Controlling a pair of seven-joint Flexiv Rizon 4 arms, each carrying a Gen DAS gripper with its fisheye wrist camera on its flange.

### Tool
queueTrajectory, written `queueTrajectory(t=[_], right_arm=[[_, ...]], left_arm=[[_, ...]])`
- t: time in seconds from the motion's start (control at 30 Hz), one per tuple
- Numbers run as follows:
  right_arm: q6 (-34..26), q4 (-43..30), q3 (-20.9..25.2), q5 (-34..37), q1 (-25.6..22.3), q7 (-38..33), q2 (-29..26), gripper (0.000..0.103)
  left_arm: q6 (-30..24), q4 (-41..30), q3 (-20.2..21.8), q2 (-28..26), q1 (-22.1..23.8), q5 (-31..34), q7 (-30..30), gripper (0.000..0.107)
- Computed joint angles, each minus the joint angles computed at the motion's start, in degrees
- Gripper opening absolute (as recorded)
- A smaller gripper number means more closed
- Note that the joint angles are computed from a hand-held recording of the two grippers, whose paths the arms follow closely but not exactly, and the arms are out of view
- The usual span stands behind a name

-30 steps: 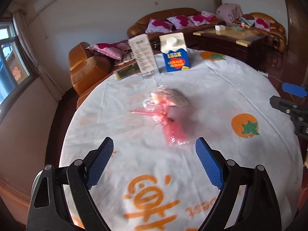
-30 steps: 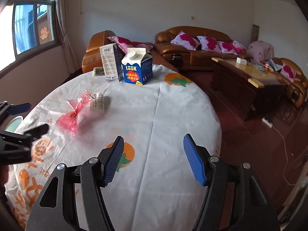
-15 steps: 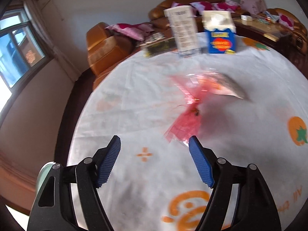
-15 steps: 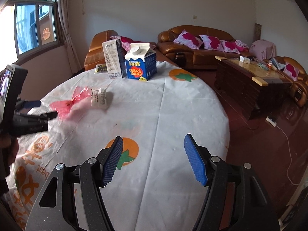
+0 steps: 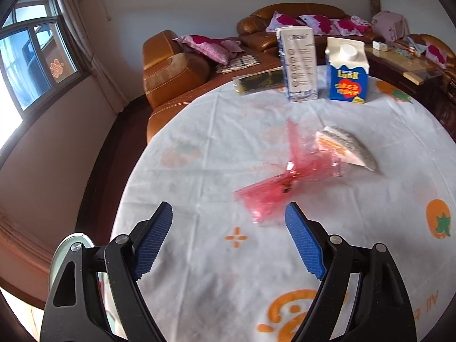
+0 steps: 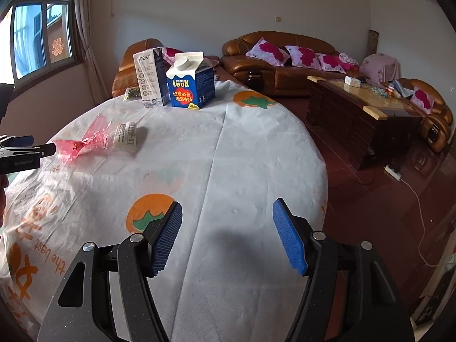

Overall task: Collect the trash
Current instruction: 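Close the left tool on the pink mesh bag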

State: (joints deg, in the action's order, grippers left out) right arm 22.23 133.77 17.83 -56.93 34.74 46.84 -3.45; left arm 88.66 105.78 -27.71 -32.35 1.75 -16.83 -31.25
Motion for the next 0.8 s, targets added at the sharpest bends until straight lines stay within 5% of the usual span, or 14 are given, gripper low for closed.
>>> queueTrajectory(t=[0.1,0.3,0.57,0.8], right_arm=[[0.31,0.22,0.01,-0.15,-0.02,0.43,0.01,0.066],[0.92,0.24,-0.12,-0.39,-0.05,0.64,-0.28,0.066],[1.2,-1.26,-1.0,-2.24,-0.89,-1.31,0.05,0.066],[9.54,-5.74,-5.32,-9.91,-5.45,-7.07,-2.9,0.066]], left_arm=[[0.44,-0.63,-0.3,-0.87,-0.7,-0.13,-0.66,0.08],[-7.68,-5.72,3.29,-3.31,-4.28,-1.21,-0.67,0.018],[-5.75,-3.19,-3.31,-1.82,1.8,-6.35,6.58,0.012],[-6.05,-1.64,-7.24,0.37,8.04,-12.68,11.87,0.012]])
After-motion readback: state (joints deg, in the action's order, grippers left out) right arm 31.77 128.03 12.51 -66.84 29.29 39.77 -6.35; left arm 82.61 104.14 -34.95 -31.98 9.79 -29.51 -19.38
